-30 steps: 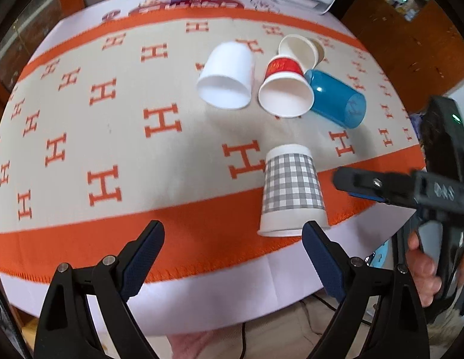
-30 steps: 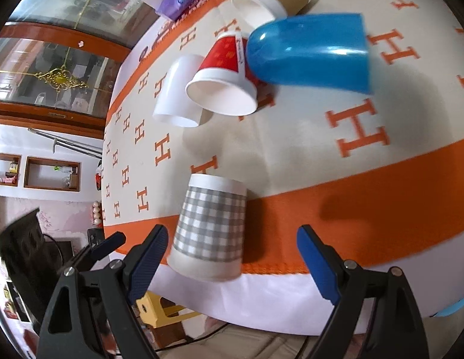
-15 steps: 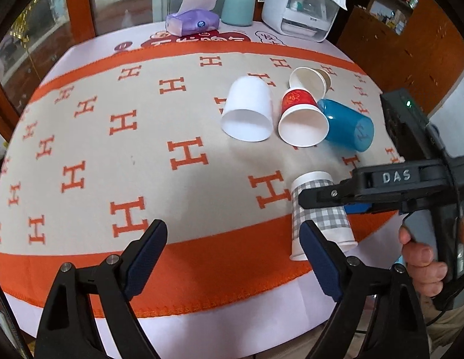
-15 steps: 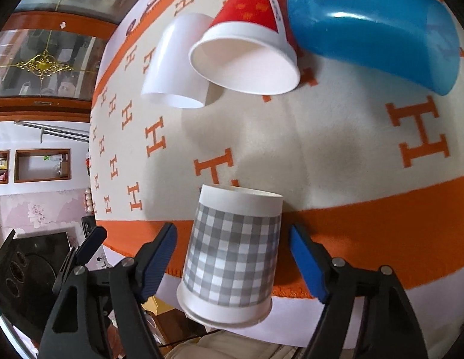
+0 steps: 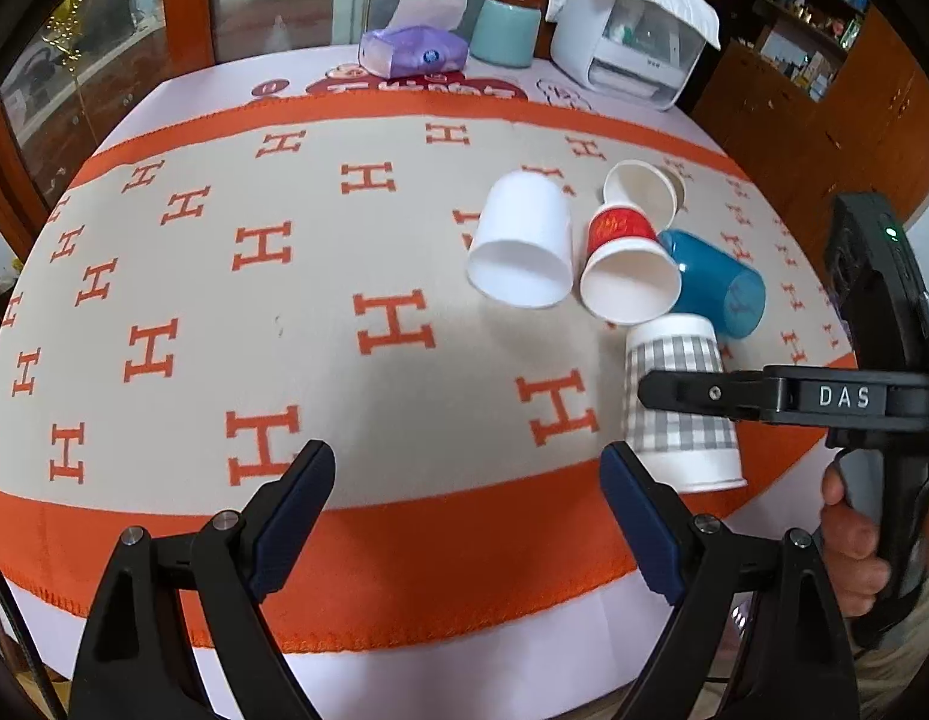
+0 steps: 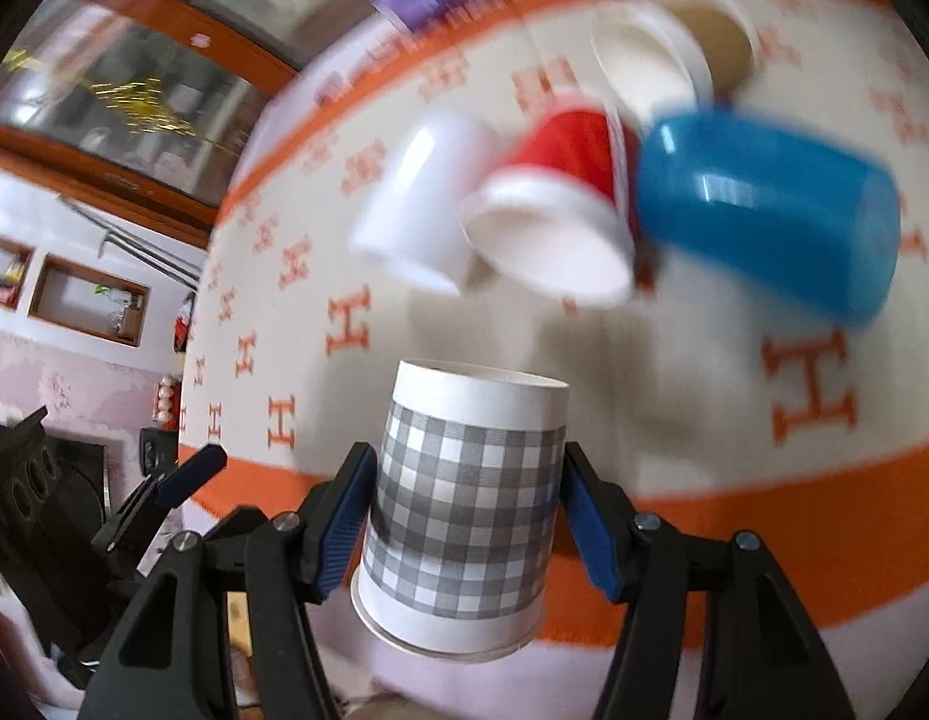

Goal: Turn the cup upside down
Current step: 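Lower the upright checked cup onto the cloth and open the right gripper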

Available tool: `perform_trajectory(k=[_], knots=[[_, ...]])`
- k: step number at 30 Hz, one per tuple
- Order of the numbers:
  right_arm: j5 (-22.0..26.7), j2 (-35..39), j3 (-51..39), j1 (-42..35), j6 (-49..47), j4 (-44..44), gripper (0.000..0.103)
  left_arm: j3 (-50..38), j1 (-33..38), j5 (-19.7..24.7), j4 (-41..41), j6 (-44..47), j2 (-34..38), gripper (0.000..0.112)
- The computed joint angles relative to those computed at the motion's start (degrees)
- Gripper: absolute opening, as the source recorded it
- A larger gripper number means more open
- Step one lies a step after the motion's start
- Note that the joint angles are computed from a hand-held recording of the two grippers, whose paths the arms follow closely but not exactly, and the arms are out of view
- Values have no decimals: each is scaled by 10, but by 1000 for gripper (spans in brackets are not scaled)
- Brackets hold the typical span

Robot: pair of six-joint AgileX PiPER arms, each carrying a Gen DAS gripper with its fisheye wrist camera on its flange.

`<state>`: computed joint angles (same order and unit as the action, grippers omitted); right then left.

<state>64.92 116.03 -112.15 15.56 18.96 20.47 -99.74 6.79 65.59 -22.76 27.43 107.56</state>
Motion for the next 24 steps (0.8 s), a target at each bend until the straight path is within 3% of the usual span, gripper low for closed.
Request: perform_trajectory(k=[2,10,16,24], knots=[[-82,-29,55,16,-23,-45,62,16,-4,-25,0,-6,-8,89],[-289,-99,221,58,-95,-134,62,56,-6,-87,-12,-42,-18,89],[-341,-137,286,96,-99,-204,62,91,-4,-135,-21,-60,-34,89],[-385,-163,356,139,-9,-353,61,117,-14,-146,-13,-72,-37,89]])
